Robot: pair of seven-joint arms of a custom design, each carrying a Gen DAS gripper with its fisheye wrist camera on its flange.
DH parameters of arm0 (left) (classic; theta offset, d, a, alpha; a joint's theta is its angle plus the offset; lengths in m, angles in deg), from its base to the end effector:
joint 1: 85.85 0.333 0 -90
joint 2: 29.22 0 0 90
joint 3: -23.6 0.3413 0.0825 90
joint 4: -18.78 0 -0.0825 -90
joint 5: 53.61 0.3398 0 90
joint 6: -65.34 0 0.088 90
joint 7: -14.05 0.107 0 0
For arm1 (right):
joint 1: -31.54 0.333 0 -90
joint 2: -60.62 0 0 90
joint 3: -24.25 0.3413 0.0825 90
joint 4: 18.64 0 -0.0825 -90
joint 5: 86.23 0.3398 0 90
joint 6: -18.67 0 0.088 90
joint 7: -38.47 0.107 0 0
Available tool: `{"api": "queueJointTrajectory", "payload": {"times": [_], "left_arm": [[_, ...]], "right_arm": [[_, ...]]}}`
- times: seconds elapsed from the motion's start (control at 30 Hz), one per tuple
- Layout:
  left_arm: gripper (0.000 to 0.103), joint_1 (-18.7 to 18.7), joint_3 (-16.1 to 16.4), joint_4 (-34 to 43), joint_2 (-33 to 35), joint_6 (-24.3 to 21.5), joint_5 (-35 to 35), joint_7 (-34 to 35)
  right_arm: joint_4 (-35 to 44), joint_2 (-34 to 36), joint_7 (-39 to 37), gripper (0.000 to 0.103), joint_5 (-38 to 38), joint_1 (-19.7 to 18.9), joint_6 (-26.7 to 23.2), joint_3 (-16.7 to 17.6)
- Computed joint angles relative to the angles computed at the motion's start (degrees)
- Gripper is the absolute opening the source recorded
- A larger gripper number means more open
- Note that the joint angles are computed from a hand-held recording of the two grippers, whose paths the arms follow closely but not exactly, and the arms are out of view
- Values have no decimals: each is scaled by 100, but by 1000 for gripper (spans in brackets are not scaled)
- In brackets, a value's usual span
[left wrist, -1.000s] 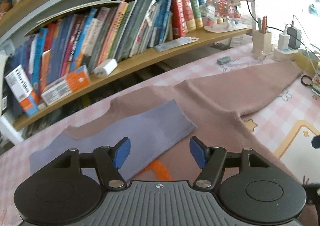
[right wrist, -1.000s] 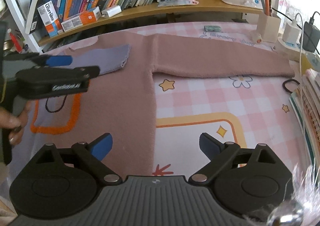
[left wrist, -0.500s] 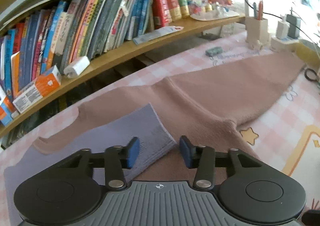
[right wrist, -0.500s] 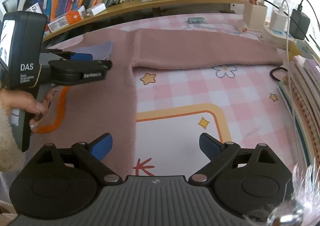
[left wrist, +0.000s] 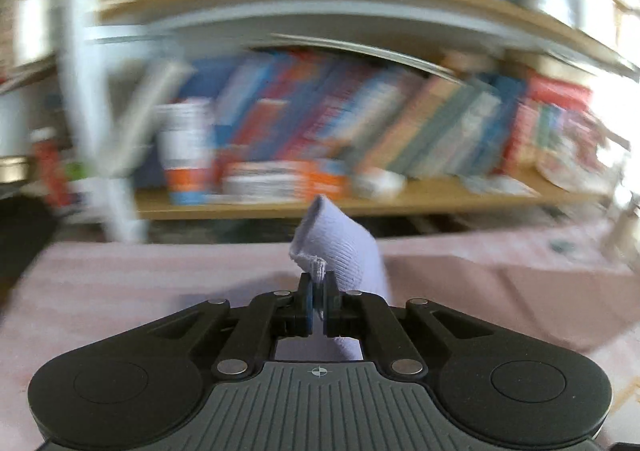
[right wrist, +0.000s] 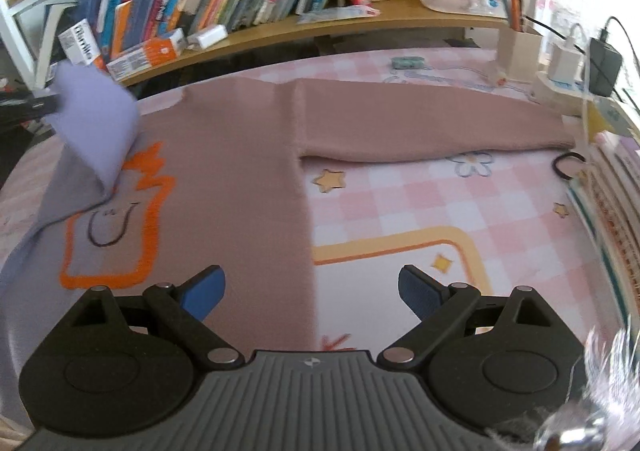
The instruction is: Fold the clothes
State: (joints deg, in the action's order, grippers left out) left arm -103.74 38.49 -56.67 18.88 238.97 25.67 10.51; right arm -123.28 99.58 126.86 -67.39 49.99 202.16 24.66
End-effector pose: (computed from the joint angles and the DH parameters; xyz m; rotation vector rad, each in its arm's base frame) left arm 0.7254 -0.1747 0.3263 -1.6335 1.5251 -0.8116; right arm 0.6525 0.1897 0.2932 -1.7825 1.7495 -0.4265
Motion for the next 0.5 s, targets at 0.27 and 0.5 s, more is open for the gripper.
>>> {"api": "queueJointTrajectory", "payload": {"times": [0.27,0.5], "left_arm": [[3,164,659,-1666,-1229,-938,1271,-1156],[3,746,509,-2152,-1560,-1332,1529,-949]], "right_arm": [[145,62,132,94,-37,496,-46,-173],[-24,-5,667,94,4,1376,-25,-851]]}}
